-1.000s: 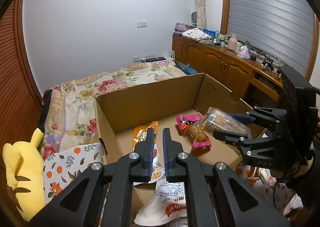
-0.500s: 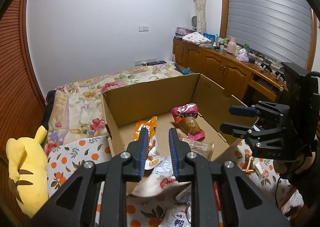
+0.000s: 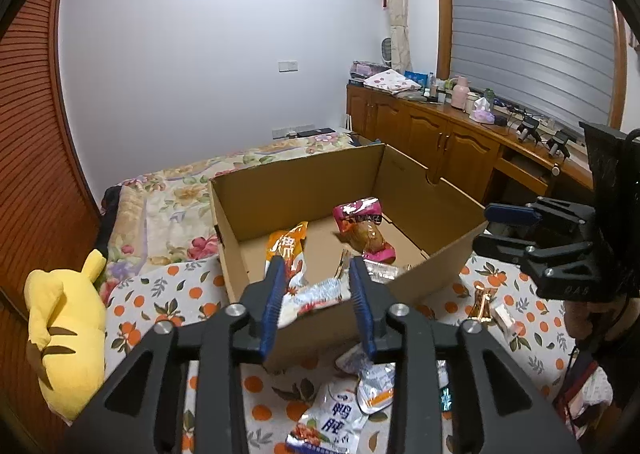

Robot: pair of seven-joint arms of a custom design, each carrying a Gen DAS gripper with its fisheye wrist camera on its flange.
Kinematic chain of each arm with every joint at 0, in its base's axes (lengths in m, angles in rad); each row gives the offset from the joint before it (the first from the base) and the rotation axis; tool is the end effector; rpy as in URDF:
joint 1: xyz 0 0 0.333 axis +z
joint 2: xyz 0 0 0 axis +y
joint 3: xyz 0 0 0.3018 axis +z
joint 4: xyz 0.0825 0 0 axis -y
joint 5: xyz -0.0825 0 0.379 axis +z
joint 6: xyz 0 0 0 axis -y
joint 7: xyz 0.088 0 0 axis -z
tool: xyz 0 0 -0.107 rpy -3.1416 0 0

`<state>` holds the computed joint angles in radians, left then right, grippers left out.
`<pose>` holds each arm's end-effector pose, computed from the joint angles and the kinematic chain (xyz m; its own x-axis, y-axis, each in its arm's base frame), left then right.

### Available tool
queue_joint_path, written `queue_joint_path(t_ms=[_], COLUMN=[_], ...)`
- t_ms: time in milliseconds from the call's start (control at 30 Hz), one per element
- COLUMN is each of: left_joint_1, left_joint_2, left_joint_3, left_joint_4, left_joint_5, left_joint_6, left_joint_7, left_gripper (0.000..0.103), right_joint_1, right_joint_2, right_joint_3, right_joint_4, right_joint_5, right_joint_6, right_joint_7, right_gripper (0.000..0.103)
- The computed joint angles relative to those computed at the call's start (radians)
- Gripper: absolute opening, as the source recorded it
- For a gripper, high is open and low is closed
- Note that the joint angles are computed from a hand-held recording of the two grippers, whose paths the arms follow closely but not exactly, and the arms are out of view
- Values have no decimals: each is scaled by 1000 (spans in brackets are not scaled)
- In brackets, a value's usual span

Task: Organize snacks
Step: 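Open the left tool to drop the orange packet while the right tool drops the biscuit packet, then move both tools back from the box to the remaining snacks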

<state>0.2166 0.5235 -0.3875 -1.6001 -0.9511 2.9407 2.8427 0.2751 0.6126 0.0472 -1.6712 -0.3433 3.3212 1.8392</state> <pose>0.7127 -0.0203 0.4039 -0.4308 -0.9024 0.0102 -0.4967 0.2277 -0.8375 0.6689 0.2535 0.3650 0.3906 -0.9206 0.0017 -0.4727 -0.2021 -0.8577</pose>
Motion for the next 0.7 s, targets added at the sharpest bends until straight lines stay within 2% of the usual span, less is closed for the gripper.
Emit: queue_joint_path(t_ms=[67,233,267,400,467,567,700], left_joint_1=[20,41,47,32,16,-9,-42], left_joint_2=[-20,-61,-70,-92,-100,-98,-73], left_joint_3=[-25,-46,-51,-28,-13,15,50], left_joint_4=[-37,-105,-120,-158,-180,-196,-207], left_joint_5=[-39,-134,-165,-248,-282,-306,-274], left_joint_6=[21,37,37,30,39,35,40], left_joint_7=[38,121,144,199,229,244,210], left_gripper=[35,38,39,50,68,70,70], right_joint_1=[26,90,117,177,202,217,203], right_joint_2=[-22,-75,-87,-115,-127,-138,-137], right_joint_3=[-34,-111,-141,-203,-229,-247,-239], right_joint_4=[-39,-135,-159,-227,-260,-297,-321], right_joint_5=[9,40,55,110,145,188,218], right_joint_6=[15,58,70,100,112,117,110], right_joint_7=[7,18,16,-6,-22,-51,-71], right_gripper=[58,59,59,60,61,63,64])
